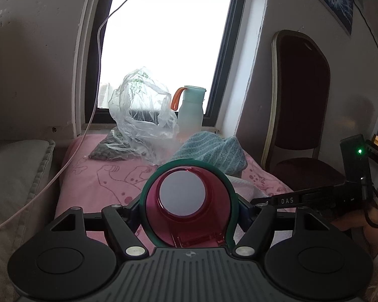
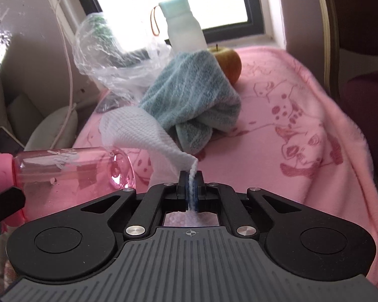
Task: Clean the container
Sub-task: 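Wipe the paper towel across the bottle lid with the right gripper while the left gripper holds it, then set the pink bottle upright on the table with the left gripper while the right gripper drops the paper towel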
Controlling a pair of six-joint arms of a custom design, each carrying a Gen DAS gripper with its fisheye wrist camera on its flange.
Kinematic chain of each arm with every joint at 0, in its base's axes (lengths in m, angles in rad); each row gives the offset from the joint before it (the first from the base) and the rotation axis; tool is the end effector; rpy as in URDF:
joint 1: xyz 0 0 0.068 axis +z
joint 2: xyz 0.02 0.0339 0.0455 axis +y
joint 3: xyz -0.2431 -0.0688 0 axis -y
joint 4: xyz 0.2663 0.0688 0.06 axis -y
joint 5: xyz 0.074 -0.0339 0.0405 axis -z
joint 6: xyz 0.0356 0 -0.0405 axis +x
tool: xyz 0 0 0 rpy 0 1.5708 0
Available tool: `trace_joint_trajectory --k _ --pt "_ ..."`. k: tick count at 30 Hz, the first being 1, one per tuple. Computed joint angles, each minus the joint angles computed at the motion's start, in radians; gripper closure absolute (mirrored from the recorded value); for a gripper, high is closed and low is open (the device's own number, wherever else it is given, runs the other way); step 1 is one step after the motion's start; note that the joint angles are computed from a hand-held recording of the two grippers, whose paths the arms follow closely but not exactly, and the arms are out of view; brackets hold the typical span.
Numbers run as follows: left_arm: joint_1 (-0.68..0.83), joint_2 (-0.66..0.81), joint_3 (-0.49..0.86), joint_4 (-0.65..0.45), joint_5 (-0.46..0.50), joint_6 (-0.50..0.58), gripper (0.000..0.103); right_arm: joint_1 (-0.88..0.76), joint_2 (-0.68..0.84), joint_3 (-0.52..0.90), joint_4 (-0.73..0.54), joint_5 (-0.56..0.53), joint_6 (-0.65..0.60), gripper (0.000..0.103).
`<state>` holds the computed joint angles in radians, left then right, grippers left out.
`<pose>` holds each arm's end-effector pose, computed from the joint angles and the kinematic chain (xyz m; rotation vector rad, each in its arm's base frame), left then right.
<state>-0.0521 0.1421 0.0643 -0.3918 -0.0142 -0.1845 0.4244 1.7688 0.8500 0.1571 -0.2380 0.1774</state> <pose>0.1471 -0.0072 0.1375 -0.1440 2.0379 -0.1336 0.3207 0.1541 0.1016 -0.4132 2.3417 0.5725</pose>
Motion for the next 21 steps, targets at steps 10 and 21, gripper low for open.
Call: trace_joint_trajectory --k 10,21 --pt "-0.041 0.548 0.239 0.290 -0.061 0.136 0.034 -0.001 -0.020 -0.098 0.201 0.072 0.069 0.099" --pt "-0.055 0.654 0.243 0.549 -0.112 0.101 0.068 0.001 -0.042 -0.154 0.420 0.113 0.071 0.099"
